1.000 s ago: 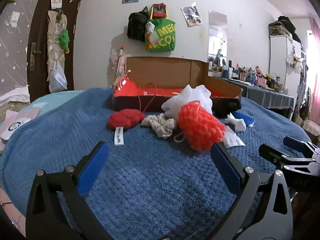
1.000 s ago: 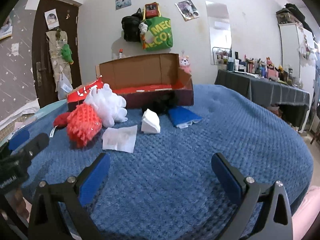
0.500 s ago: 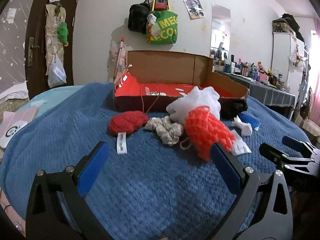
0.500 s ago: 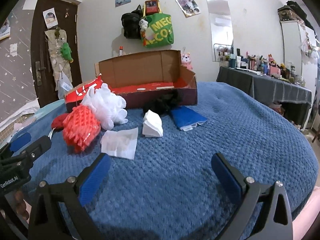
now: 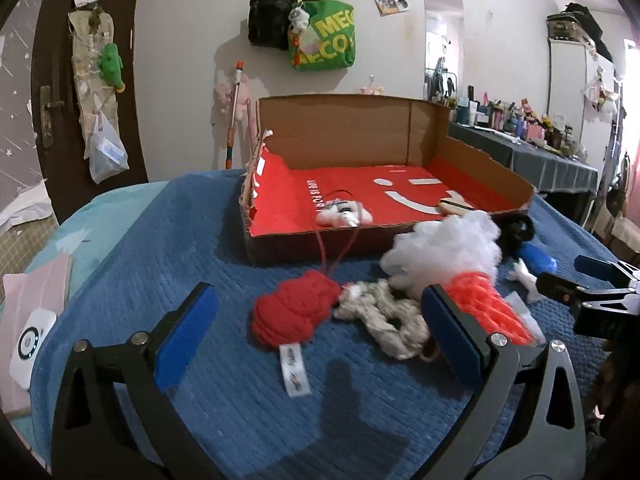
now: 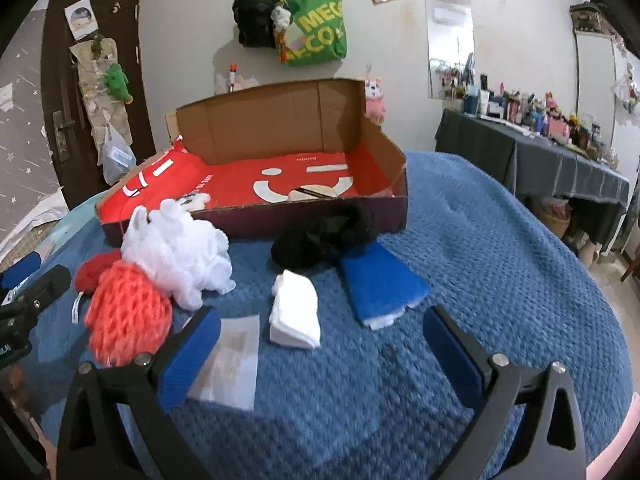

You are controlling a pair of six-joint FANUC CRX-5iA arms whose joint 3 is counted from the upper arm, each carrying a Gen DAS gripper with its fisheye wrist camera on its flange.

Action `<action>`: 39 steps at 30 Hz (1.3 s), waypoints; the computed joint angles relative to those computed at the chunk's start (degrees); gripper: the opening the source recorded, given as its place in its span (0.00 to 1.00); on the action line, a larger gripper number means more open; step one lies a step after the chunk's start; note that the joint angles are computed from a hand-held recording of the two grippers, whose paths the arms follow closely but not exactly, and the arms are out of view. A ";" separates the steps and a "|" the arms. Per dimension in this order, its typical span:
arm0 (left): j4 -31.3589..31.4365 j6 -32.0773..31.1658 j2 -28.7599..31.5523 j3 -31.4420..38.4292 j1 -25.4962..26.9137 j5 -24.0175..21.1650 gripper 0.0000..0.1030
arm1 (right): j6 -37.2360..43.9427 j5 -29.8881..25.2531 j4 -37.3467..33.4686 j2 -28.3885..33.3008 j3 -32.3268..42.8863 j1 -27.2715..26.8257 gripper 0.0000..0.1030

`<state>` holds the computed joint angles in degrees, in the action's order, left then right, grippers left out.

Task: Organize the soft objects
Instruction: 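Grasp the red knitted bunny with the left gripper while the right grasps the folded white cloth, then carry the red bunny and the white cloth into the box and lower them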

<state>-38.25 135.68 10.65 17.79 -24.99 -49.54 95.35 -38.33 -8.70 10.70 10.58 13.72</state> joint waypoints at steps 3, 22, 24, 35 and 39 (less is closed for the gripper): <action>2.97 -3.38 0.71 0.88 2.04 -0.38 1.00 | -0.04 -2.43 0.83 1.60 2.31 0.31 0.95; 24.04 -26.62 6.59 3.69 9.95 -1.73 0.35 | 7.35 -16.55 -7.71 8.38 13.54 -1.88 0.22; 22.13 -24.91 5.72 3.22 9.36 -1.22 0.35 | 8.37 -15.88 -8.65 7.67 12.90 -2.20 0.18; 17.97 -21.48 -0.10 -0.27 6.10 4.23 0.34 | 11.47 -11.77 -9.65 3.70 10.61 -2.17 0.18; 17.73 -21.82 -0.53 -0.26 5.34 5.10 0.35 | 11.94 -12.43 -10.45 3.82 11.29 -2.47 0.18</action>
